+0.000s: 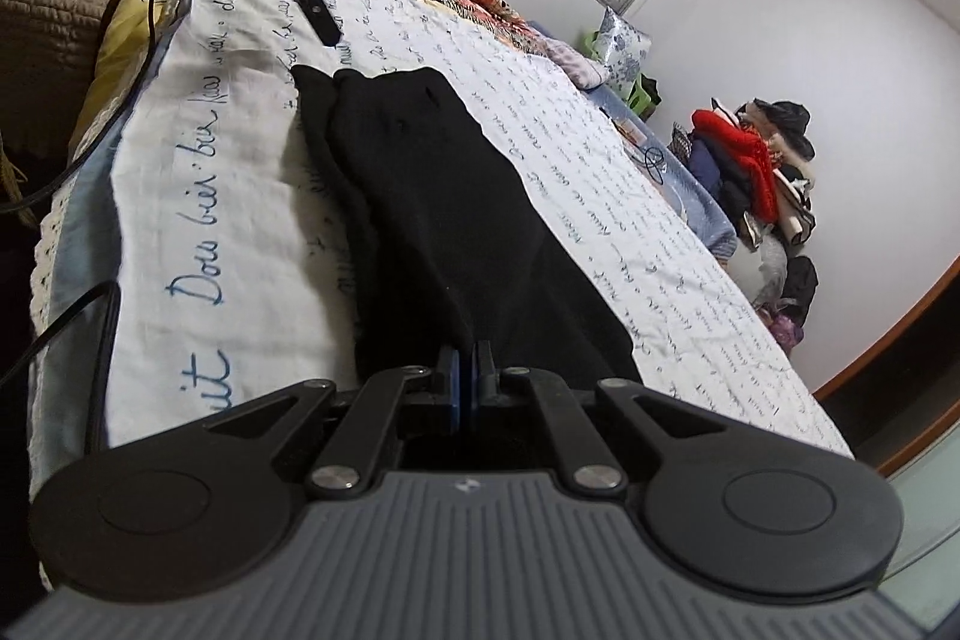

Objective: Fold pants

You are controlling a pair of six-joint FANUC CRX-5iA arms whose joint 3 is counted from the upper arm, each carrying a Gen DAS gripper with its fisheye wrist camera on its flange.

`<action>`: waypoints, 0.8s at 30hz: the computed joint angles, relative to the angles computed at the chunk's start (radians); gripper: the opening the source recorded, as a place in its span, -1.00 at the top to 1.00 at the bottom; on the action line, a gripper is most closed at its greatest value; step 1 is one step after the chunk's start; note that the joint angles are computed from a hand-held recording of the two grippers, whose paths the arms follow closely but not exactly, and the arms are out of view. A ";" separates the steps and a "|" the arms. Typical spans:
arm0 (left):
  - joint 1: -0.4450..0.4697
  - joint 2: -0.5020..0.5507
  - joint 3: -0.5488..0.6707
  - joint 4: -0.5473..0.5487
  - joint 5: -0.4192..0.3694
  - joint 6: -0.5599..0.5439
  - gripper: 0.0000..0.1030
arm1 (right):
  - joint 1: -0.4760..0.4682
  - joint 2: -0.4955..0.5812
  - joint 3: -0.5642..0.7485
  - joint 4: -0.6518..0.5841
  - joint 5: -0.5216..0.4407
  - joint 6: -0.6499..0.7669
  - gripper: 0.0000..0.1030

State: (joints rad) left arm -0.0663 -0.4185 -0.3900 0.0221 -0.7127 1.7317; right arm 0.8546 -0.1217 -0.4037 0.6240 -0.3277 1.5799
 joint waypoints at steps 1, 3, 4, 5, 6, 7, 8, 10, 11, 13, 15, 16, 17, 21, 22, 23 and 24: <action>0.004 -0.001 -0.005 0.027 0.000 -0.027 0.97 | -0.002 -0.004 -0.009 0.015 0.003 -0.014 0.95; 0.007 0.000 -0.011 0.069 0.000 -0.050 0.97 | -0.005 -0.016 -0.037 0.070 0.016 -0.068 0.95; 0.008 0.003 -0.011 0.088 0.002 -0.051 0.97 | -0.006 -0.015 -0.037 0.078 0.013 -0.078 0.95; 0.012 0.007 -0.014 0.110 0.003 -0.052 0.96 | -0.010 -0.013 -0.042 0.110 0.010 -0.108 0.95; 0.016 0.012 -0.015 0.131 0.003 -0.049 0.96 | -0.015 -0.010 -0.055 0.168 0.008 -0.151 0.95; 0.022 0.015 -0.018 0.152 0.003 -0.046 0.96 | -0.007 0.000 -0.042 0.174 -0.020 -0.142 0.94; 0.026 0.018 -0.021 0.166 0.005 -0.036 0.96 | 0.001 0.005 -0.034 0.169 -0.039 -0.129 0.93; 0.033 0.024 -0.016 0.168 -0.006 0.005 0.95 | 0.014 -0.004 -0.033 0.160 -0.025 -0.118 0.89; 0.028 0.028 -0.007 0.147 -0.012 0.040 0.95 | 0.023 -0.010 -0.022 0.104 -0.008 -0.073 0.88; 0.004 0.044 0.035 0.058 -0.041 0.133 0.94 | 0.036 -0.008 0.004 0.042 0.047 -0.039 0.88; -0.021 0.060 0.073 -0.007 -0.073 0.188 0.93 | 0.045 0.026 0.038 0.046 0.114 -0.071 0.85; -0.028 0.063 0.080 -0.018 -0.079 0.202 0.93 | 0.054 0.052 0.067 0.023 0.133 -0.063 0.85; -0.028 0.061 0.078 -0.013 -0.078 0.198 0.92 | 0.067 0.083 0.101 0.007 0.139 -0.053 0.85; -0.016 0.045 0.063 0.028 -0.075 0.155 0.89 | 0.084 0.229 0.188 0.137 0.187 -0.135 0.85; -0.010 0.039 0.055 0.043 -0.072 0.145 0.85 | 0.091 0.267 0.218 0.144 0.177 -0.131 0.85; -0.001 0.033 0.045 0.062 -0.068 0.137 0.81 | 0.095 0.299 0.238 0.176 0.167 -0.151 0.85; 0.009 0.026 0.033 0.083 -0.062 0.129 0.64 | 0.102 0.328 0.262 0.189 0.148 -0.154 0.85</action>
State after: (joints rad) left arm -0.0574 -0.3921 -0.3575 0.1056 -0.7752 1.8609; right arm 0.9571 0.2064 -0.1420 0.8126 -0.1800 1.4254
